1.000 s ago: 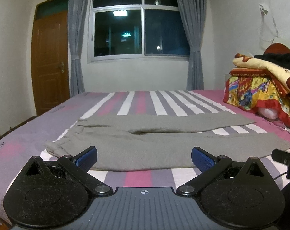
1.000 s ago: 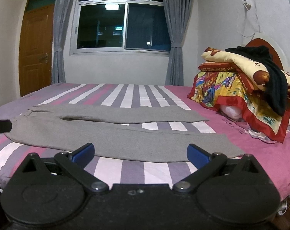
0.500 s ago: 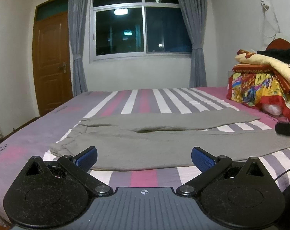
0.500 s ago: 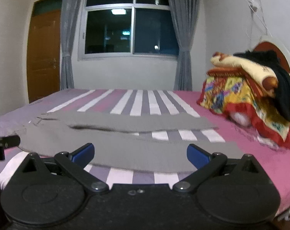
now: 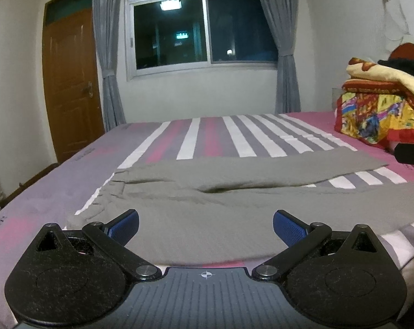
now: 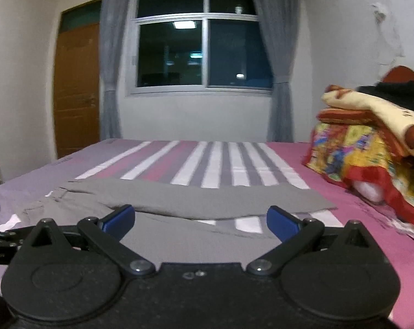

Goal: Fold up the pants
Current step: 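Reach both tools to the sweatpants' leg ends and close on the cuffs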

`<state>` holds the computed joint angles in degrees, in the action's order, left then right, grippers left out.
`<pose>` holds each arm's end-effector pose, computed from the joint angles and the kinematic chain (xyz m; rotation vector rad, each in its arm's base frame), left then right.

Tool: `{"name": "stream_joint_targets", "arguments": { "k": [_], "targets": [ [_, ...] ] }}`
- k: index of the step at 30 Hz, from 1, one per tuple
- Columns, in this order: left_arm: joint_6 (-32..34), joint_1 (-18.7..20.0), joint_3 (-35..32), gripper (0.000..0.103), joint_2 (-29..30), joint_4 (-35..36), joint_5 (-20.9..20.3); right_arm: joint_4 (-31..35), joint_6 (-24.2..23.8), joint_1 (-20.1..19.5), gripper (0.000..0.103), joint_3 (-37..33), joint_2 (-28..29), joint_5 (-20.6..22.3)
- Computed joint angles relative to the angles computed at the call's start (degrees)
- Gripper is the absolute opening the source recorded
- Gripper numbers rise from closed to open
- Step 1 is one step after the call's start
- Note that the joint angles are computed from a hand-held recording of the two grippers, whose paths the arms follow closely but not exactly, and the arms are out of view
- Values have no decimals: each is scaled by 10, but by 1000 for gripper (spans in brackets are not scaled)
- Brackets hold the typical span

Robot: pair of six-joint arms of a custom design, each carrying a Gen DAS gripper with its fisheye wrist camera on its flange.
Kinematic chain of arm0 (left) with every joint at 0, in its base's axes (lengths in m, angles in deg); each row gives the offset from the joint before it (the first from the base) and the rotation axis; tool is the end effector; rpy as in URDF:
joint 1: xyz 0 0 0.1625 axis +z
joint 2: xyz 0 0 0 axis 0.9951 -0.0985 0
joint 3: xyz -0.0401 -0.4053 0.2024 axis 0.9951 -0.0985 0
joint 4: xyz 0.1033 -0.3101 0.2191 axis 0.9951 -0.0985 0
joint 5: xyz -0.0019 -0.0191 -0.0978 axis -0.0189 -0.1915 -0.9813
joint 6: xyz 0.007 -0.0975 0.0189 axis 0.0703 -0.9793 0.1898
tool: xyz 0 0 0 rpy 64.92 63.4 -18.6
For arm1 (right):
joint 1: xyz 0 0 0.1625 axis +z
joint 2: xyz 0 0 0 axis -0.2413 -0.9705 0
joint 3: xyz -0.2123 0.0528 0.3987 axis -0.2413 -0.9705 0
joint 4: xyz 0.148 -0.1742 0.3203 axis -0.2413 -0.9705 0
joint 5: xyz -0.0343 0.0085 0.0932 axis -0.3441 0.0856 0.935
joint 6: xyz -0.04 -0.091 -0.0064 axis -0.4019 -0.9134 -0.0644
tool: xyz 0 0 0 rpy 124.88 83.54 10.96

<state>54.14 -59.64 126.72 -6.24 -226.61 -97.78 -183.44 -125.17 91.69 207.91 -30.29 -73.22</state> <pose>-0.3792 -0.4259 0.0588 0.6307 1.9701 -1.3016 0.0756 -0.3316 0.3756 0.7778 -1.9796 1.4554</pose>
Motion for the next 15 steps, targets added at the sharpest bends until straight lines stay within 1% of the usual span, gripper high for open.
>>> {"name": "stream_joint_targets", "arguments": {
  "k": [2,3,4,5,6,7,9,12,13,15],
  "targets": [
    [17,28,-22,103,-10,14,-14,70,-10,14,102,-38,2,2],
    [38,45,-38,103,-11,14,-15,86,-15,23,102,-57,13,1],
    [81,62,-57,103,-8,-1,-23,105,-22,33,102,-79,24,-2],
    [138,78,-79,103,-1,-33,-28,128,-27,45,102,-104,38,-10],
    [192,99,-110,103,9,-58,-24,155,-30,57,102,-131,53,-18],
    [223,117,-135,103,12,-60,-25,176,-31,67,102,-157,71,-25],
    [273,156,-185,103,11,-44,-44,216,-39,81,102,-208,108,-37],
    [306,210,-258,103,8,35,-67,248,-59,91,100,-277,166,-45],
    [312,229,-281,103,6,66,-82,263,-65,93,100,-301,185,-47],
    [313,263,-329,103,6,128,-100,296,-75,92,100,-345,215,-39]
  ]
}}
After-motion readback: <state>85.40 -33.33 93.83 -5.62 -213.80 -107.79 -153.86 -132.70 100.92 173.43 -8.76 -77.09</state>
